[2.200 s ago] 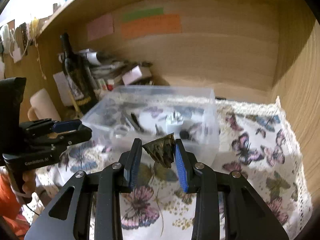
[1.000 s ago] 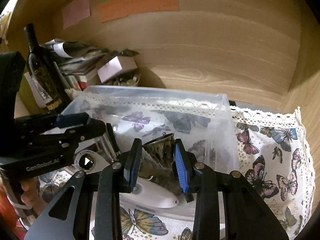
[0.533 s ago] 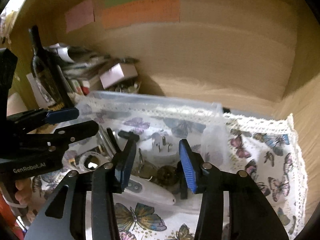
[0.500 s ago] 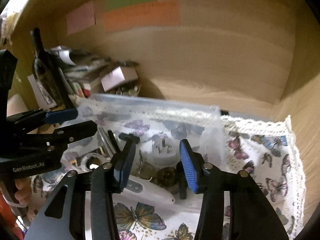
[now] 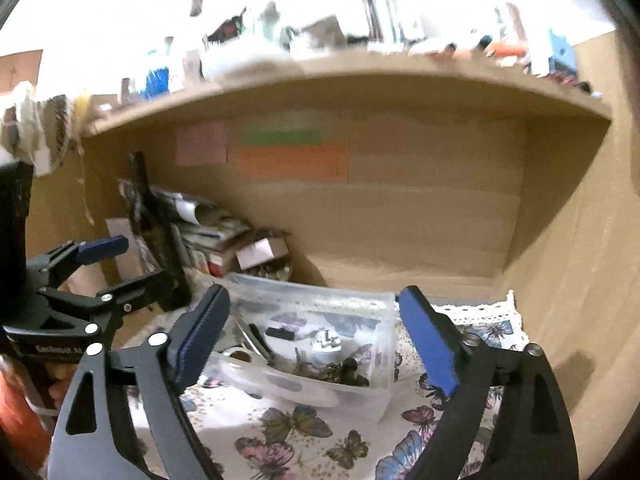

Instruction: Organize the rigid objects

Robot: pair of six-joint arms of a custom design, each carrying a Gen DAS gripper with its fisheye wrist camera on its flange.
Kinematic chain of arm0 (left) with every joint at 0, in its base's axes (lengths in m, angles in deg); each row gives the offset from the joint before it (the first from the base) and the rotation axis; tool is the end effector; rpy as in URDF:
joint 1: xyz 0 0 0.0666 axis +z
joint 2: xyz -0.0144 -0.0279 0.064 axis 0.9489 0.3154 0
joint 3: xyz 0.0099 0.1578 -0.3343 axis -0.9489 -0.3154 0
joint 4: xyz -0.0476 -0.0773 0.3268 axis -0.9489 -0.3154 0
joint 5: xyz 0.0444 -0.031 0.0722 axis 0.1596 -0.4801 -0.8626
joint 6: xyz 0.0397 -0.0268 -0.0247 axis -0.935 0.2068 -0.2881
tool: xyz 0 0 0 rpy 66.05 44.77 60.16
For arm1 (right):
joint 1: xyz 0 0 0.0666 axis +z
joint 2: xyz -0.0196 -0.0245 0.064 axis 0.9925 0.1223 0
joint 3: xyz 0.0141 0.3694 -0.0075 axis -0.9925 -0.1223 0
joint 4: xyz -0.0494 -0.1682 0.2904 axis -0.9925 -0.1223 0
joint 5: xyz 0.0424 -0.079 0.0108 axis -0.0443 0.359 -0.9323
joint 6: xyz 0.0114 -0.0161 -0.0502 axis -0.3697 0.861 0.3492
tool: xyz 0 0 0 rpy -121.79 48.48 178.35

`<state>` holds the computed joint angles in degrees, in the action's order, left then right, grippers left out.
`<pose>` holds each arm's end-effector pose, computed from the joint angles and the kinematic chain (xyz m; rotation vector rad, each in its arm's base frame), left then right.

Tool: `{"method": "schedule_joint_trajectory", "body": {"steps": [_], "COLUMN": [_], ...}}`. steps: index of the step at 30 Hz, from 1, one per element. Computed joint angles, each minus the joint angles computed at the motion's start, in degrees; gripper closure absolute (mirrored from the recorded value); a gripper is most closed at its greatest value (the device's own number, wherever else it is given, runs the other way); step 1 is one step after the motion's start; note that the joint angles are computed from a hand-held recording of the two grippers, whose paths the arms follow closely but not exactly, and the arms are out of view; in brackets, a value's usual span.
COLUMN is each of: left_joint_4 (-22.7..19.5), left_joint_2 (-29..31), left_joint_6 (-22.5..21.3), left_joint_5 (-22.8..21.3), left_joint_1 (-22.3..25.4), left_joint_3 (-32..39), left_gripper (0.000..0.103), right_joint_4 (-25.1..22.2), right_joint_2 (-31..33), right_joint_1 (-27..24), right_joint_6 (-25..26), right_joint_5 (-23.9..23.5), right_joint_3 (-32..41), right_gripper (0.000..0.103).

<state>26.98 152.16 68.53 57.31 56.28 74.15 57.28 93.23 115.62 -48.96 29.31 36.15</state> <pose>0.4139 -0.1153 0.4667 0.2795 1.9164 -0.2141 0.3985 0.2445 0.4790 -0.2806 1.9112 0.2147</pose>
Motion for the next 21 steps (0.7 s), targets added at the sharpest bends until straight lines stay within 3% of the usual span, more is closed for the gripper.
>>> {"method": "schedule_joint_trajectory", "body": {"steps": [3, 11, 21], "left_joint_4": [0.76, 2.57, 4.64], "left_joint_2": [-2.36, -6.94, -10.12], "left_joint_6": [1.07, 2.58, 1.72], "left_joint_5": [0.59, 0.33, -1.85], "left_joint_1": [0.05, -0.50, -2.23], "left_joint_3": [-1.93, -6.26, -9.31], "left_gripper": [0.000, 0.000, 0.000], "right_joint_4": [2.21, 6.18, 6.51], "right_joint_2": [-2.46, -6.89, -8.38], "right_joint_1": [1.07, 4.01, 4.78], "right_joint_6": [-0.41, 0.01, -0.29], "right_joint_5": [1.81, 4.95, 6.17], "right_joint_3": [-2.69, -8.04, -9.58], "right_gripper": [0.000, 0.000, 0.000]}}
